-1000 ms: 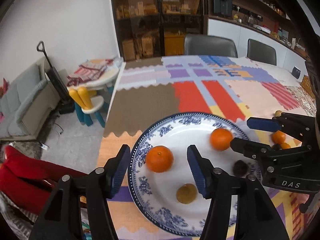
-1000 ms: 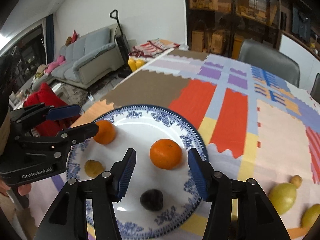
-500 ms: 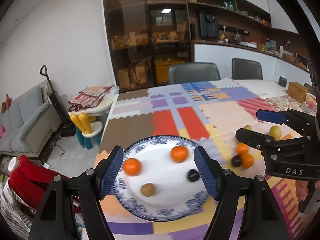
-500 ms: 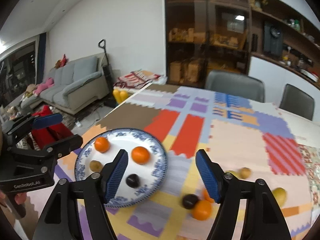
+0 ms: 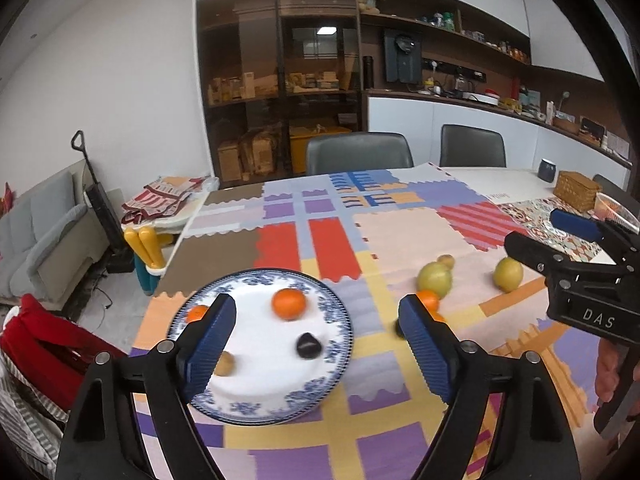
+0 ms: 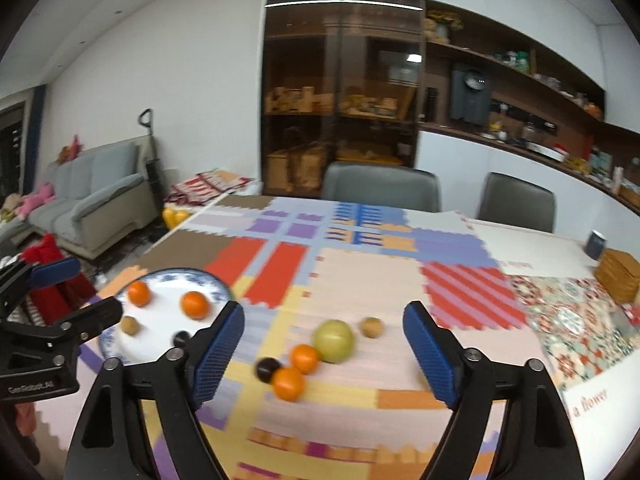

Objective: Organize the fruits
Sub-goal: 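Withdraw both tools from the plate toward the remaining fruits, then grasp an orange with the left tool while the right tool grasps the yellow pomelo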

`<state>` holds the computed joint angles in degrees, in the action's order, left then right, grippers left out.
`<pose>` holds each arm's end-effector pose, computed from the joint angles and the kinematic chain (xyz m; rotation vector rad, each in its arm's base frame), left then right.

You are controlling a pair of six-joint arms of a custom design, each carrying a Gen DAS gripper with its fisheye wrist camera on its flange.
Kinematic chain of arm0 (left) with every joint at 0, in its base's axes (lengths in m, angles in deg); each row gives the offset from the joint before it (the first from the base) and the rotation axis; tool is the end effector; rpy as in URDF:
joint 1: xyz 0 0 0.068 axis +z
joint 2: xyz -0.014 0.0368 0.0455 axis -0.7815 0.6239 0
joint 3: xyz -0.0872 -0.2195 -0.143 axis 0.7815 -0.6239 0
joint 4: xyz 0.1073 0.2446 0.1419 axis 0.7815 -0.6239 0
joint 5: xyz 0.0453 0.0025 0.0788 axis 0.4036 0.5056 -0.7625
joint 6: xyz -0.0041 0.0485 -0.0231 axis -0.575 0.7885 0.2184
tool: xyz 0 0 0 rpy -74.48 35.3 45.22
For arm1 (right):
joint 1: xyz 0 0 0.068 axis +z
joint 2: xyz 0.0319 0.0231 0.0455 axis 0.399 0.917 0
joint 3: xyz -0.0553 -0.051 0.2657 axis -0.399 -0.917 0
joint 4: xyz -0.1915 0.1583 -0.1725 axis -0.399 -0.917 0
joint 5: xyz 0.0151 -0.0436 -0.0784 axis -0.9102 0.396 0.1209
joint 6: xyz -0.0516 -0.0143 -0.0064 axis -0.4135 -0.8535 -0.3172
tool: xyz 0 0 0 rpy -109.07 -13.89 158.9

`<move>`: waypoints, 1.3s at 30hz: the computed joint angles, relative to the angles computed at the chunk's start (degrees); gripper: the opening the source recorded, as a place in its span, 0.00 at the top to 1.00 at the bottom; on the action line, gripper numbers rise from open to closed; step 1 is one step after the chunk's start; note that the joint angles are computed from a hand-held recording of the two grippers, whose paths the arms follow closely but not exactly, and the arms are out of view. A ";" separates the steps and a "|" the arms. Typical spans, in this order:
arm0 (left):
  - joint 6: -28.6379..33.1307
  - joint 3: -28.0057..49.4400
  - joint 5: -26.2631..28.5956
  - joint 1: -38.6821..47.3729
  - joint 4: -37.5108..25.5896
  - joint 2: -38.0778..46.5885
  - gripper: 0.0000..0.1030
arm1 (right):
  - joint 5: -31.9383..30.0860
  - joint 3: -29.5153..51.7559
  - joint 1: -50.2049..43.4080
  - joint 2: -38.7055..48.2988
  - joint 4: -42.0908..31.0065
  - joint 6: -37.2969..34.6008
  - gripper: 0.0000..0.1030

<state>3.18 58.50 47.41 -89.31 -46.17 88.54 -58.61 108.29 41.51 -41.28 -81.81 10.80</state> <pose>0.2076 -0.1441 0.2668 0.2652 2.1259 -0.0674 0.2023 0.0573 0.2679 -0.1267 2.0625 -0.0012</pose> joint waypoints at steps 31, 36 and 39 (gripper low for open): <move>-17.47 10.05 2.47 -9.21 5.39 28.39 0.25 | -21.19 -3.58 -31.43 10.70 3.71 -16.14 0.18; -23.21 12.89 4.22 -8.48 4.49 32.50 0.36 | -24.27 -0.23 -33.46 18.98 5.39 -18.26 0.18; -25.29 14.53 5.15 -8.15 3.95 34.81 0.41 | -27.37 2.11 -34.77 24.02 5.75 -17.02 0.18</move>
<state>-22.10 73.03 52.57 -97.47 -42.22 123.35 -85.98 110.40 6.74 -17.26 -76.06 -6.22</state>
